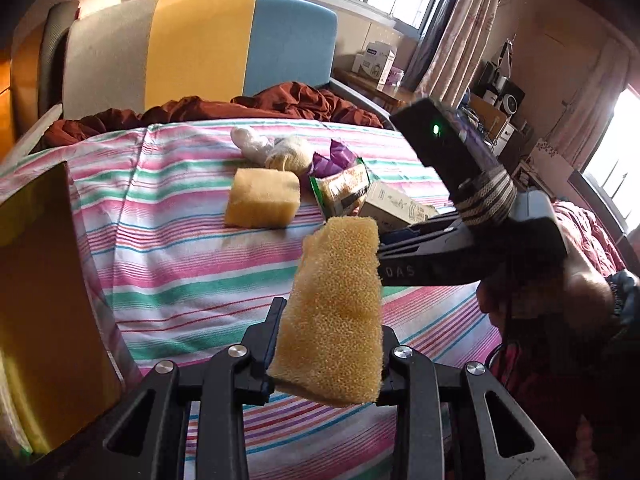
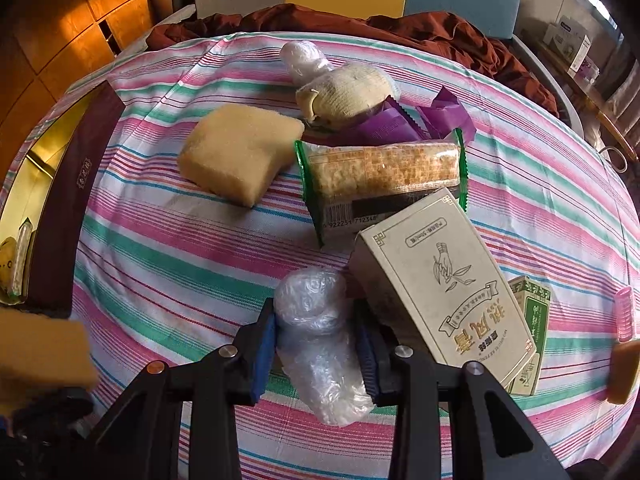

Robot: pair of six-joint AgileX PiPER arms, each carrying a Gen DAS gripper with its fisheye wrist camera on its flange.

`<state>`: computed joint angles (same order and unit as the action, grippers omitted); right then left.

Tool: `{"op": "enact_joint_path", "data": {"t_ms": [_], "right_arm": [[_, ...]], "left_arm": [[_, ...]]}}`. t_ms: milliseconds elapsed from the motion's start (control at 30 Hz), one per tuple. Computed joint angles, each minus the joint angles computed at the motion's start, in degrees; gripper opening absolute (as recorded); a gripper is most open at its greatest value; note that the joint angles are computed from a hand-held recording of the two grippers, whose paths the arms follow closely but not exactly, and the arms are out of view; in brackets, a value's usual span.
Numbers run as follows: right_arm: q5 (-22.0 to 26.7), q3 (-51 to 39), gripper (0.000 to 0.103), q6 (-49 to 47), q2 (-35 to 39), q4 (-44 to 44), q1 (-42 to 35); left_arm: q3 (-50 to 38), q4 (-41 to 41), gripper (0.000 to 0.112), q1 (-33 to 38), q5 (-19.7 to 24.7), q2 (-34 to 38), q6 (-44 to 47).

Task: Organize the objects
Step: 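Carry the yellow sponge into the gold tray and release it with the left tool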

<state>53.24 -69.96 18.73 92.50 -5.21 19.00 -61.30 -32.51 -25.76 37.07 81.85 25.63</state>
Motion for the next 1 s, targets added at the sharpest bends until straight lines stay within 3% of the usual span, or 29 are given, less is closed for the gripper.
{"op": "enact_joint_path", "data": {"t_ms": [200,400,633,900,1000], "right_arm": [[0.7,-0.2,0.036,1.0,0.3,-1.8,1.0],[1.7,-0.8,0.036,2.7,1.1,-4.5,2.7],[1.8,-0.8,0.036,3.2,1.2,-4.9,2.9],[1.7,-0.7,0.036,3.4,1.1,-5.0,2.8],[1.7,-0.7,0.036,3.4,1.0,-4.9,2.7]], "left_arm": [[-1.5,-1.8,0.034,9.5,4.7,-4.8,2.0],[-5.1,-3.1,0.034,24.9,9.3,-3.9,6.2],[-9.0,4.2,0.034,38.9,7.0,3.9,8.0],[-13.2,15.8,0.035,43.5,2.7,13.4,2.7],[-13.2,21.6,0.045,42.8,1.6,14.8,-2.0]]}}
